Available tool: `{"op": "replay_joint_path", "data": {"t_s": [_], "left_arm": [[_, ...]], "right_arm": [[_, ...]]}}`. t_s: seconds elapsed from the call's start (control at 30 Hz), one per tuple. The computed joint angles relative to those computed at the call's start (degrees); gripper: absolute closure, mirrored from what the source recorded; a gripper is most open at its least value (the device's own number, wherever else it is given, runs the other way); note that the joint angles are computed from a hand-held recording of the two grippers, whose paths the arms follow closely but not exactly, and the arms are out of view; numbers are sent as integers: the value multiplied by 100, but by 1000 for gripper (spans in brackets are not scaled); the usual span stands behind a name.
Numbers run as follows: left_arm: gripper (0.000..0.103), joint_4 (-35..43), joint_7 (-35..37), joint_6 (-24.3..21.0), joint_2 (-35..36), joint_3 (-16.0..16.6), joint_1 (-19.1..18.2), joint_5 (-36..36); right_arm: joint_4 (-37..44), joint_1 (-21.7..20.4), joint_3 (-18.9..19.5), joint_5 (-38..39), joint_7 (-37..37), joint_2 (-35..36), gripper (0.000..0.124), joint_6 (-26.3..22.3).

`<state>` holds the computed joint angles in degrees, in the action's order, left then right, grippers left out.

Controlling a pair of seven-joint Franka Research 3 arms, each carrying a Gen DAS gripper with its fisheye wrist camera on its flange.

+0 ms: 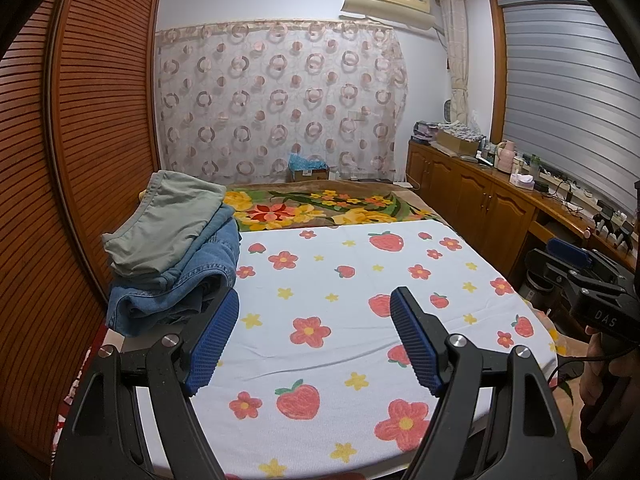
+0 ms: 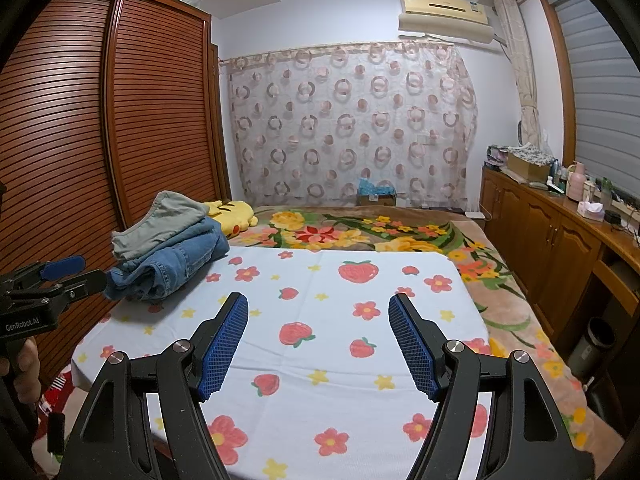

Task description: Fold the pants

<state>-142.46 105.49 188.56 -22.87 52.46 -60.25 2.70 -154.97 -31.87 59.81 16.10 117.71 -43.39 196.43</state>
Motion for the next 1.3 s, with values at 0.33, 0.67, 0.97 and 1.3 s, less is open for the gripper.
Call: {"op": "replay_joint_path", "data": {"t_s": [0.33, 0.67, 0.97, 1.3], "left_arm": [[24, -7, -29, 3, 4, -45, 39, 16], [24, -12, -68, 19, 9, -48, 48, 66], [24, -19, -96, 27, 9, -58, 60, 97], [24, -25, -122, 34, 15, -69, 76, 120]], "right_arm": [[-5, 2, -4, -18, -2, -14, 49, 7], [-3, -19, 21, -6, 6, -22, 49, 16], [26, -57, 32, -24, 9, -45, 49, 7], [26, -66, 41, -35, 29, -56, 49, 1]]}}
